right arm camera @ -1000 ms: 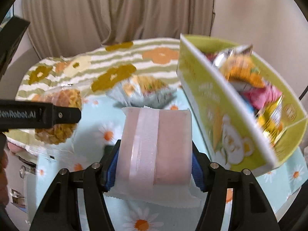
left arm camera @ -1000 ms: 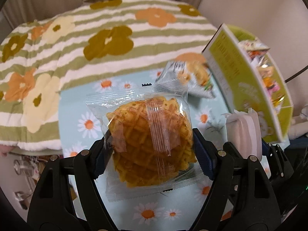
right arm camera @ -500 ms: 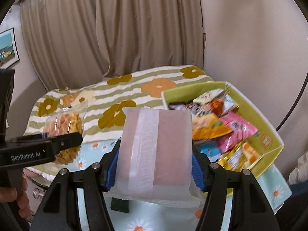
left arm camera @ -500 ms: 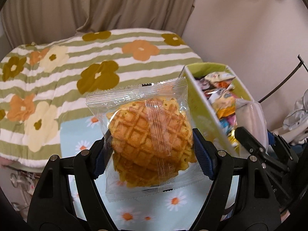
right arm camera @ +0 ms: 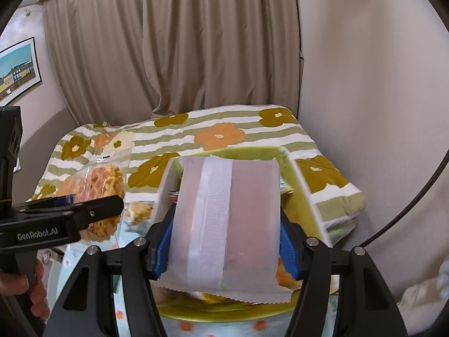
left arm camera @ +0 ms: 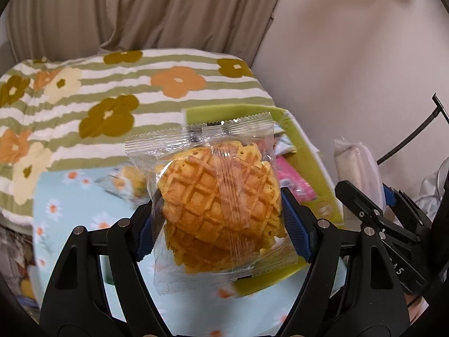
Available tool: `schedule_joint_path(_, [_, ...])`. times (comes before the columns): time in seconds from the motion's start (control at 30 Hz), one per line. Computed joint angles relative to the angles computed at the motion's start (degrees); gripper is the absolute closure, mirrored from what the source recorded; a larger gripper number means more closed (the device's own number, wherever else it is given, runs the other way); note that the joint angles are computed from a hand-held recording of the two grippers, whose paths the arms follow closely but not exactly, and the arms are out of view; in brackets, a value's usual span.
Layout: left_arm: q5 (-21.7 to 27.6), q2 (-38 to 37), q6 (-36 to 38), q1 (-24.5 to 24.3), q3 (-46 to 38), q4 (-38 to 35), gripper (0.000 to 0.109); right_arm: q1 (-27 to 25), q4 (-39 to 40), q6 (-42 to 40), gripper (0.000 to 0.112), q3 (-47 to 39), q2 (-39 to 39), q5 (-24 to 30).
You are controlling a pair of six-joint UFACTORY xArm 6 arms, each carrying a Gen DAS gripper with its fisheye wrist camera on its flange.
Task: Organize snacks
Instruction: 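Carry both packets over the yellow box and open both tools to drop them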
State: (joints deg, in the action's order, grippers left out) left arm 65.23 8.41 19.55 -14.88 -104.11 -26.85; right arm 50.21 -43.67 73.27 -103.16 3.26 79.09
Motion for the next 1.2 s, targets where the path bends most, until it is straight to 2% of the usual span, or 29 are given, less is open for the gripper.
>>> schedule_joint_path(0.23, [-4.44, -1.13, -4.01, -6.92, 4.41, 4.73, 0.034, -4.09, 3.37, -0.1, 0.054, 12.48, -9.34, -5.73])
schedule_joint_path(0.47, [-5.66, -1.25, -1.71, -9.43, 7.7, 8.39, 0.034, -5.29, 5.3, 2.23, 0.054, 19.05, -13.48, -8.59])
schedule_joint_path(0.6, [-6.7, -2.38, -0.15, -9.35, 10.69, 8.45, 0.03, -5.86, 6.24, 2.41, 0.054, 21.04, -14.64, -9.38])
schedule_joint_path(0.63, [-6.72, -2.54, -0.16, -9.46, 11.28, 9.16, 0.026, -5.9, 6.4, 2.64, 0.054, 21.44, -14.89, -9.56])
schedule_joint_path(0.7, [-7.27, -3.54, -0.01, -9.61, 12.89, 10.59, 0.009, -5.78, 6.65, 3.17, 0.054, 22.13, -15.34, -9.81])
schedule_joint_path(0.73, [-8.08, -4.43, 0.5, -9.53, 14.2, 10.88, 0.007, -5.95, 6.84, 3.09, 0.054, 22.62, -15.65, -10.09])
schedule_joint_path(0.97, [-13.03, -10.72, 2.1, -8.52, 21.82, 12.75, 0.007, -5.92, 9.1, 2.97, 0.053, 27.1, -18.2, -12.75])
schedule_joint_path(1.2, [-12.57, -11.71, -0.21, -6.12, 22.17, 12.82, 0.007, -7.57, 12.23, 0.68, 0.053, 28.37, -17.02, -17.47])
